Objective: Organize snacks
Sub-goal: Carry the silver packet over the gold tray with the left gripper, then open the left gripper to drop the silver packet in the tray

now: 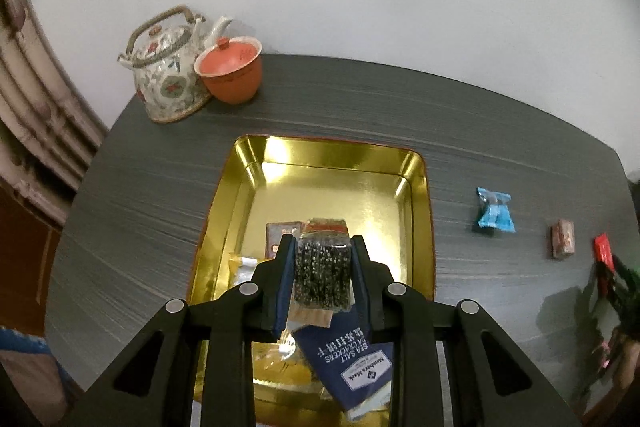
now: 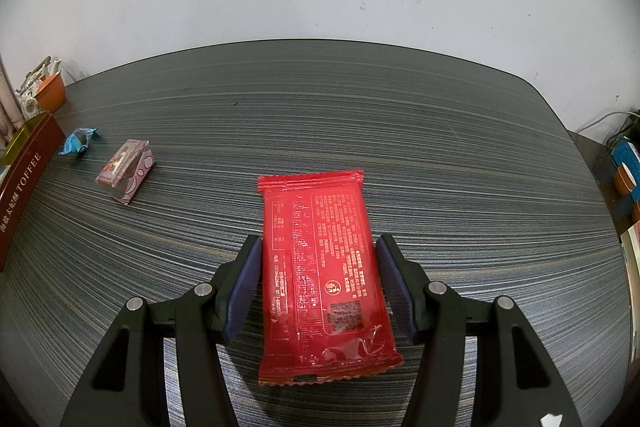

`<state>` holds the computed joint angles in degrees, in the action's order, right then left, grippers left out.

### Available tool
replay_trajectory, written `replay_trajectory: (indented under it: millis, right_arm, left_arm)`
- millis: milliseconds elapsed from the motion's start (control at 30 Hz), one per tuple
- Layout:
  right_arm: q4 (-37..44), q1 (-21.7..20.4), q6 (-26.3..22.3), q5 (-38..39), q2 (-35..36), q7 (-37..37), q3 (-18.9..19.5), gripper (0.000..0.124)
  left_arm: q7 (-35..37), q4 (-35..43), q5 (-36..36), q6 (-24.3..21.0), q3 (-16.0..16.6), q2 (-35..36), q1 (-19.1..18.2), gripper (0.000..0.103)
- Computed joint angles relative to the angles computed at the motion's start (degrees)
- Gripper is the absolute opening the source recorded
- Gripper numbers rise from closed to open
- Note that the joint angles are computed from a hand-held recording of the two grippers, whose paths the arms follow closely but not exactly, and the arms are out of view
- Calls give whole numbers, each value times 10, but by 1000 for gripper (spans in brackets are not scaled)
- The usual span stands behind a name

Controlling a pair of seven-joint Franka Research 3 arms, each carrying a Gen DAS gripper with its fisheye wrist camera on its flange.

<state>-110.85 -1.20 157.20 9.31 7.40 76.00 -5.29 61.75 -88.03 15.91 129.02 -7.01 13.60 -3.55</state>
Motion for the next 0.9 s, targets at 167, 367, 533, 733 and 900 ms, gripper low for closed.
replay_trajectory:
  millis: [167,367,533,733,900]
  right_arm:
    - [0,0,0,1,0,0,0,55]
    - [0,0,1,3,0,-3,0,55]
    - [-1,0,1,3,0,-3,0,55]
    - [-1,0,2,4,0,-4,0,55]
    - [-1,1,2,2,0,-3,0,55]
  left_arm:
    - [-11,13,3,-20,3,22,-2,28]
    - [-11,13,11,-16,2,23,-3,28]
    - [-3,20,-9,-27,0,25,3,29]
    - [4,0,-17,-16,-2,9,4,70]
    - [11,-13,-13,-2,-3,-8,2,71]
